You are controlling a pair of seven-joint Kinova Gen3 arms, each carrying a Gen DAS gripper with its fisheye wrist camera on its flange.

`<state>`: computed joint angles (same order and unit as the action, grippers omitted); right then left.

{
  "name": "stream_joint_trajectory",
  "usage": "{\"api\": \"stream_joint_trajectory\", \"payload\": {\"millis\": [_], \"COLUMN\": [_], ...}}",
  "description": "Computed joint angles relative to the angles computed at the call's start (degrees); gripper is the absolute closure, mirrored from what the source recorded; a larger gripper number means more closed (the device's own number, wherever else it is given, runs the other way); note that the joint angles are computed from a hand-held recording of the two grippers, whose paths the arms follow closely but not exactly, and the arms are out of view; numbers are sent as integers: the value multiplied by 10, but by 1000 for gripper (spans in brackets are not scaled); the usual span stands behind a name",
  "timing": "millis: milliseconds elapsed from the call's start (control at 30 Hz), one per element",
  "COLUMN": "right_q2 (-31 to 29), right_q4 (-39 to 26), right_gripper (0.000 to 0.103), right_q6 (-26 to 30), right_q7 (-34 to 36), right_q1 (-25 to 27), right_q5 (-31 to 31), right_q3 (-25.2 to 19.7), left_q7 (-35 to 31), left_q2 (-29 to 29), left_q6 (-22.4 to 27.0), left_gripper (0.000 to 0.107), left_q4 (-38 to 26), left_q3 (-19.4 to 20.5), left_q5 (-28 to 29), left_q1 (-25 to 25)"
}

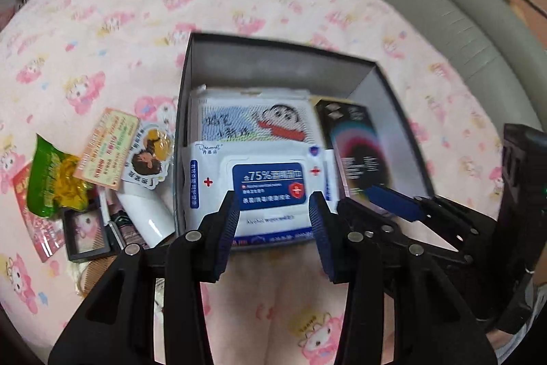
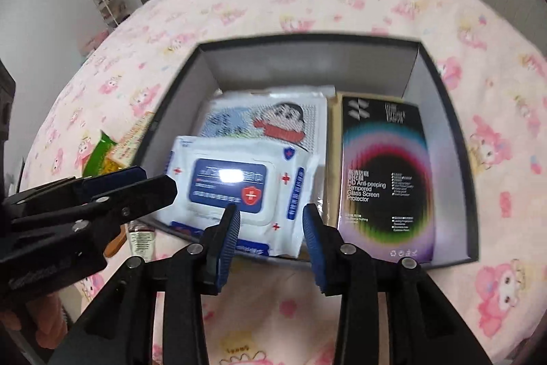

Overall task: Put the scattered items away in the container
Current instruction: 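Open the left gripper and withdraw it back over the scattered items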

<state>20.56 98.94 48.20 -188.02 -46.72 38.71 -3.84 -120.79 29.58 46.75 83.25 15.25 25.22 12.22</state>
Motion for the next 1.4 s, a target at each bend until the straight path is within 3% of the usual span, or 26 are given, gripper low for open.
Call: {"api": "stream_joint_trajectory", "payload": {"millis": [267, 433, 567, 800, 1000, 1267, 1400], "right_q2": [1, 5, 18, 71, 124, 195, 215], "right_q4": [-31, -23, -22, -74, -119, -188, -207], "right_gripper": [63, 63, 63, 63, 63, 63, 63], "right_q6": [54, 29, -12, -59, -87, -81, -92], "right_q7": [-46, -81, -83, -8, 83, 216, 272], "right_q1": [-54, -75, -80, -79, -60, -21, -10], "right_q5": [52, 77, 92, 47, -25, -134, -172], "right_q3": [-11, -22, -21, -10, -8, -12, -6], "left_q7": [-111, -189, -229, -243, -191, -195, -174], "left_q2": [-59, -84, -95, -89, -64, -26, -10], "left_q6": [18, 37, 34, 25, -22, -23, -16], "left_gripper": [64, 64, 64, 64, 66, 70, 70], "left_q4": [69, 132, 177, 209, 217, 205, 188], "left_q3": [20, 1, -25, -57, -74, -43, -45], "left_q5": [95, 160, 177, 188, 159, 167, 154], "left_q1": [-81, -125, -139, -162, -165, -207, -198]}}
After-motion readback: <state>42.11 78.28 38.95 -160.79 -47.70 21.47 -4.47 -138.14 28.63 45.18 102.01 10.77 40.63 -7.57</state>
